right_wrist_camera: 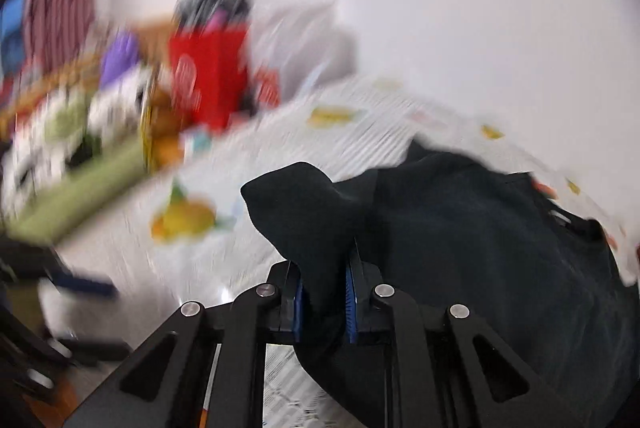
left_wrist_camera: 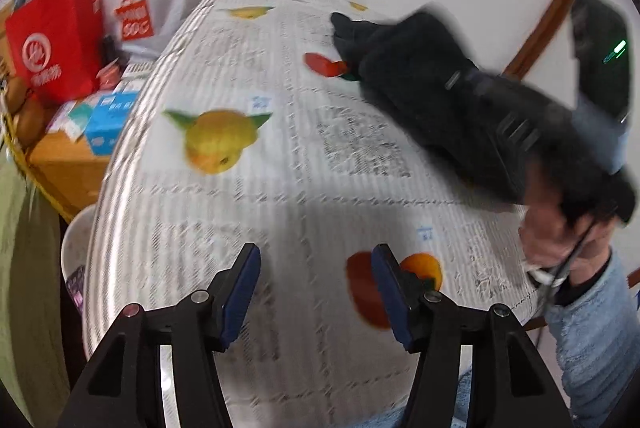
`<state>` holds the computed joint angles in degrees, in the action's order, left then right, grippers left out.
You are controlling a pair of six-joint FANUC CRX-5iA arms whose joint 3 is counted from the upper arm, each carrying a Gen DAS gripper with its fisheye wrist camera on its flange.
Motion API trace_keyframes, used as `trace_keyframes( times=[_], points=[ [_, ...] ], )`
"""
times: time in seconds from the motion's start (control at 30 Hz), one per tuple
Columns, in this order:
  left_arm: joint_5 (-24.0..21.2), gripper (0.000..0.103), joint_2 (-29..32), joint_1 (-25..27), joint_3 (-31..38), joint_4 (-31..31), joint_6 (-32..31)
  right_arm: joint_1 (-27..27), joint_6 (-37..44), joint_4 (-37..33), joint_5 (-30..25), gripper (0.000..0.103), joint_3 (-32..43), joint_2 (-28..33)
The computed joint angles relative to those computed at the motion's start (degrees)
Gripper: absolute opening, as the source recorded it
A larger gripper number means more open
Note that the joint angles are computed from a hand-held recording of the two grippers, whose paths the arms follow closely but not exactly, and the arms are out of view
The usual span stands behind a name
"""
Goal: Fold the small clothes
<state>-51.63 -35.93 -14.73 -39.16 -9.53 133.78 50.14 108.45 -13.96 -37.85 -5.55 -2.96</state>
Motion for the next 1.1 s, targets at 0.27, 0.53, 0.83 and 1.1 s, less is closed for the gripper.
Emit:
trace_keyframes(
  times=[0.27, 0.53, 0.83, 1.1],
  points=[
    [4.02, 0.056, 12.79, -6.43, 9.13, -7.37, 2.94, -9.96, -6.63, -0.99, 7.68, 0.015, -2.78, -4.38],
    [18.92, 0.058, 23.63, -9.07, 13.41, -0.04, -6.71, -24.01, -2.27, -15.46, 0.52, 0.015, 0.10, -1.48],
    [17.89, 0.057, 36.93, -15.00, 24.39, -7.74, 3.09, -28.45, 3.14, -18.48, -0.97, 0.016, -1.05, -0.01],
    [13.02, 0.043, 39.20, -18.08, 28.63, -15.28, 10.89, -29.66, 1.98, -14.32, -6.42, 0.017, 1.58, 4.11]
  ],
)
